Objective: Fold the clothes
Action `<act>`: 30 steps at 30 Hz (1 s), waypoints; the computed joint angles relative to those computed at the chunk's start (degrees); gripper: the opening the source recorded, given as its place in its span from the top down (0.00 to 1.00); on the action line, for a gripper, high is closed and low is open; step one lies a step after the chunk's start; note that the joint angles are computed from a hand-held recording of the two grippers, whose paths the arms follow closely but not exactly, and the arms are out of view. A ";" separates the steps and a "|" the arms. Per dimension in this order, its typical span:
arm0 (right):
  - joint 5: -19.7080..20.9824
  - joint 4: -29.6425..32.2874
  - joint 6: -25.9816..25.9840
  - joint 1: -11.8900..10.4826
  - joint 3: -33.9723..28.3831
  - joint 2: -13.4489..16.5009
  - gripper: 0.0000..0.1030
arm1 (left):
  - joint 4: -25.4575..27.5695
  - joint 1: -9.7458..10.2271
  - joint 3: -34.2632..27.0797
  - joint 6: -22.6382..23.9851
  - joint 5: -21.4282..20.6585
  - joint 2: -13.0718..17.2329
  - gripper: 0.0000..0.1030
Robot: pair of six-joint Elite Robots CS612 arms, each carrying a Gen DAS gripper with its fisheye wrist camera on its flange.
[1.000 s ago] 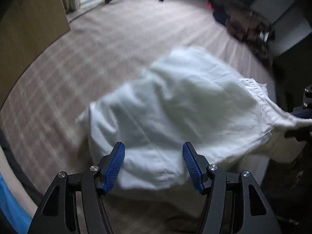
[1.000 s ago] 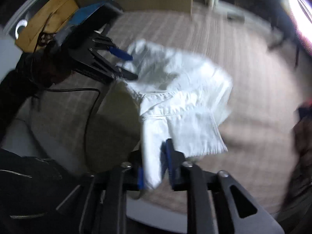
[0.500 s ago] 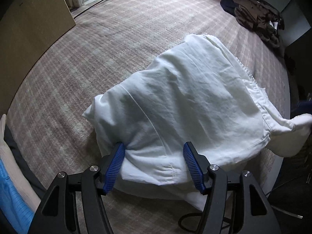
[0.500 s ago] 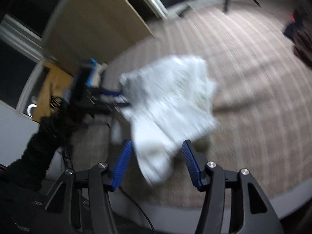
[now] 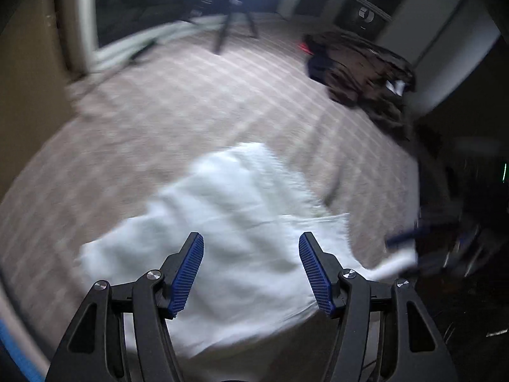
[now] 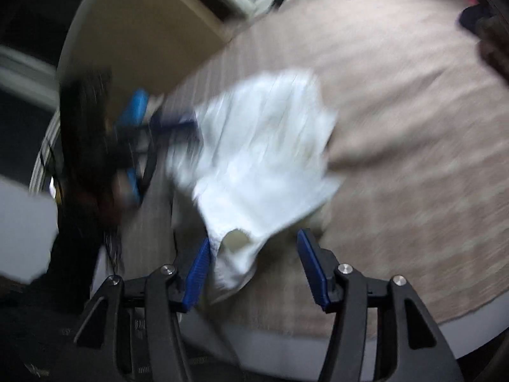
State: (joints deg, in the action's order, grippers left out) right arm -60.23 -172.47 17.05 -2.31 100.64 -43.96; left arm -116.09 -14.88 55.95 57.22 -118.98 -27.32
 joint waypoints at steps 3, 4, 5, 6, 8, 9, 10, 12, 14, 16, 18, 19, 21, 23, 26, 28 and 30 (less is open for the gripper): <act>-1.42 0.75 0.95 -1.01 -1.38 1.10 0.48 | -3.19 -1.57 3.73 3.75 6.57 -0.22 0.43; -1.90 1.01 1.27 -1.34 -1.86 1.48 0.48 | -6.06 -1.79 5.79 4.86 8.21 -0.71 0.42; -2.22 1.28 1.56 -1.66 -2.32 1.83 0.48 | -6.87 -1.60 7.01 6.61 7.84 -1.42 0.42; -1.17 1.57 1.48 -1.91 -2.50 1.95 0.48 | -5.28 -1.39 6.76 7.04 7.51 -1.67 0.43; 2.77 2.77 -0.34 -2.52 -2.57 1.98 0.48 | -2.63 -0.95 5.84 6.85 7.34 -1.99 0.42; 3.69 3.93 -1.13 -2.02 -2.99 2.28 0.48 | -2.95 -0.71 5.80 6.19 7.48 -2.27 0.42; 4.14 5.86 -2.87 -1.74 -2.68 1.80 0.48 | -2.91 -0.50 5.60 5.77 7.23 -2.47 0.42; 4.75 9.86 -6.31 -1.13 -2.14 0.89 0.47 | -2.70 -0.10 5.10 5.00 6.56 -2.83 0.42; 3.91 12.15 -7.04 -0.69 -1.73 0.83 0.47 | -3.26 0.32 4.87 4.48 4.83 -3.16 0.42; 4.44 13.07 -6.58 -0.57 -1.60 1.41 0.47 | -5.99 0.56 5.00 2.43 3.97 -2.87 0.42; 7.94 15.19 -6.88 -0.56 -2.48 2.66 0.47 | -4.57 0.26 4.18 1.71 5.34 -2.16 0.42; 8.67 15.59 -7.63 -0.30 -2.68 2.92 0.47 | -5.16 -0.08 4.78 2.30 7.59 -2.02 0.42; 7.74 17.74 -10.68 0.55 -2.18 2.17 0.47 | -8.06 -0.95 7.23 4.05 13.49 -1.91 0.42; 3.87 16.64 -10.81 0.88 -1.25 1.24 0.47 | -9.42 -1.13 8.71 3.74 14.34 -2.59 0.44; -0.87 6.23 -5.48 -0.24 1.75 -0.32 0.48 | -6.78 -0.91 8.54 0.52 10.62 -3.98 0.43; -8.55 1.46 -4.82 -0.12 2.30 -1.02 0.48 | -11.78 -1.51 12.16 -0.68 9.60 -6.44 0.42; -13.50 -0.37 -5.64 -0.34 2.00 -0.91 0.48 | -17.14 -2.80 16.35 -1.68 8.04 -8.75 0.37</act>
